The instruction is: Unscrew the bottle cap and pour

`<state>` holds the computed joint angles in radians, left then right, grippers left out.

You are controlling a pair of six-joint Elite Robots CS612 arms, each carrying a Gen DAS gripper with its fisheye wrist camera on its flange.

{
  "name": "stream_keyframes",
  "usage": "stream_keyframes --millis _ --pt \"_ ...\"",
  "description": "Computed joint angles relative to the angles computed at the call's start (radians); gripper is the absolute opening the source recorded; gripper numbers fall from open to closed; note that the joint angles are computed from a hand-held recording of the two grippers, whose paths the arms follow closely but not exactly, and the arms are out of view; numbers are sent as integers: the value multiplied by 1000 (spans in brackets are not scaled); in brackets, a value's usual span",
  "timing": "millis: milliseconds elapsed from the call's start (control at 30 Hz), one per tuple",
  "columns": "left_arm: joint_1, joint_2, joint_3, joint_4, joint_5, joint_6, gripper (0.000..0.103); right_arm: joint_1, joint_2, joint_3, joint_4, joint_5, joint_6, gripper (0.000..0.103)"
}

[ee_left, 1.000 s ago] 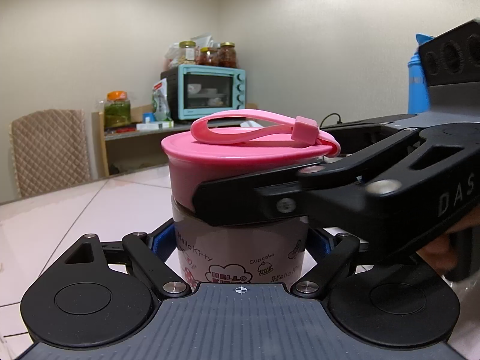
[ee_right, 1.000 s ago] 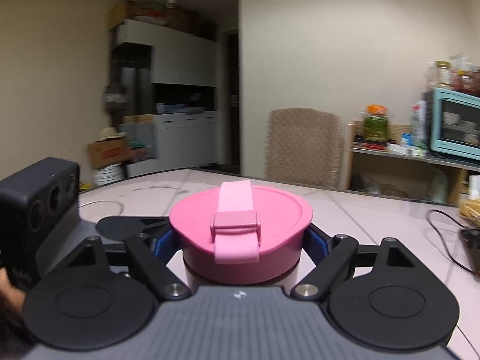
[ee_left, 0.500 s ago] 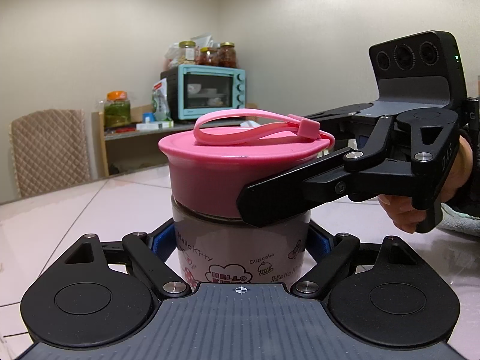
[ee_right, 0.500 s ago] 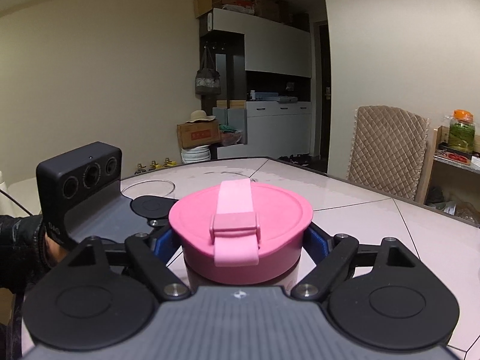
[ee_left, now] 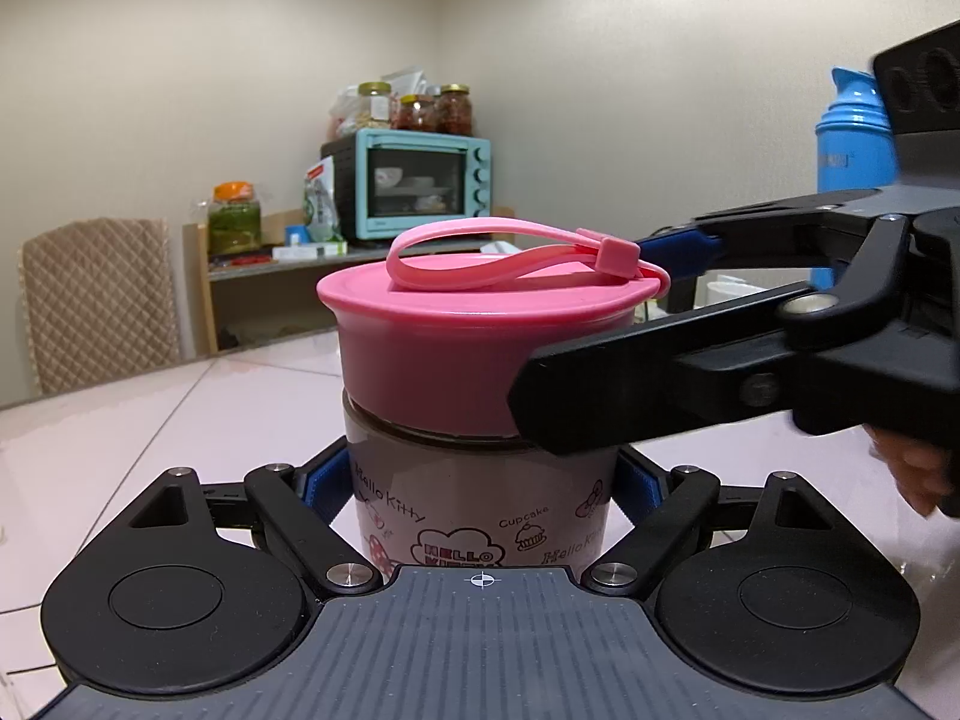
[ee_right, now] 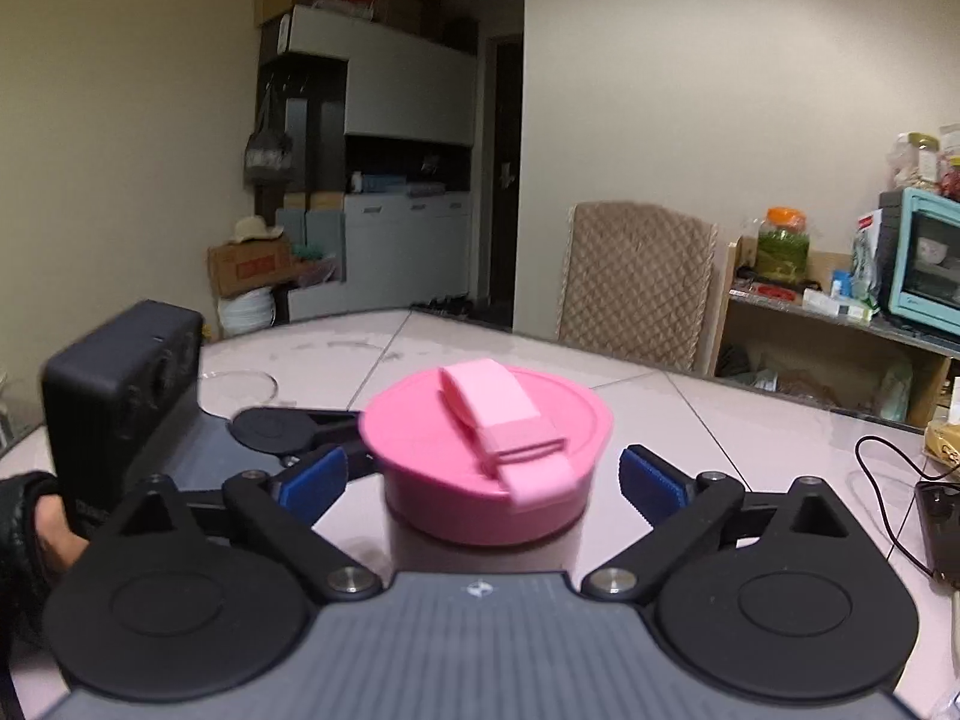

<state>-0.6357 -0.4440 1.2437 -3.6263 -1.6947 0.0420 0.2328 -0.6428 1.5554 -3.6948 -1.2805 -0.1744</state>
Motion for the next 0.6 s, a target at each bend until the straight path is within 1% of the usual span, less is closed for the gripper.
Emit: stream_keyframes --millis 33,67,100,133,200,233,367,433,600 --pt "0 0 0 0 0 0 90 6 4 2 -25 -24 16 99" --pt "0 0 0 0 0 0 90 7 6 4 -37 -33 23 99" --pt "0 0 0 0 0 0 90 16 8 4 -41 -71 36 99" --pt "0 0 0 0 0 0 90 21 10 2 -41 -94 50 99" --pt "0 0 0 0 0 0 90 25 18 -5 -51 -104 76 99" --pt "0 0 0 0 0 0 90 31 24 -10 -59 -127 87 99" --pt "0 0 0 0 0 0 90 40 42 -29 -72 -150 132 99" --pt "0 0 0 0 0 0 90 41 51 -41 -76 -150 150 99" --pt "-1 0 0 0 1 0 90 45 57 -49 -84 -176 169 97"
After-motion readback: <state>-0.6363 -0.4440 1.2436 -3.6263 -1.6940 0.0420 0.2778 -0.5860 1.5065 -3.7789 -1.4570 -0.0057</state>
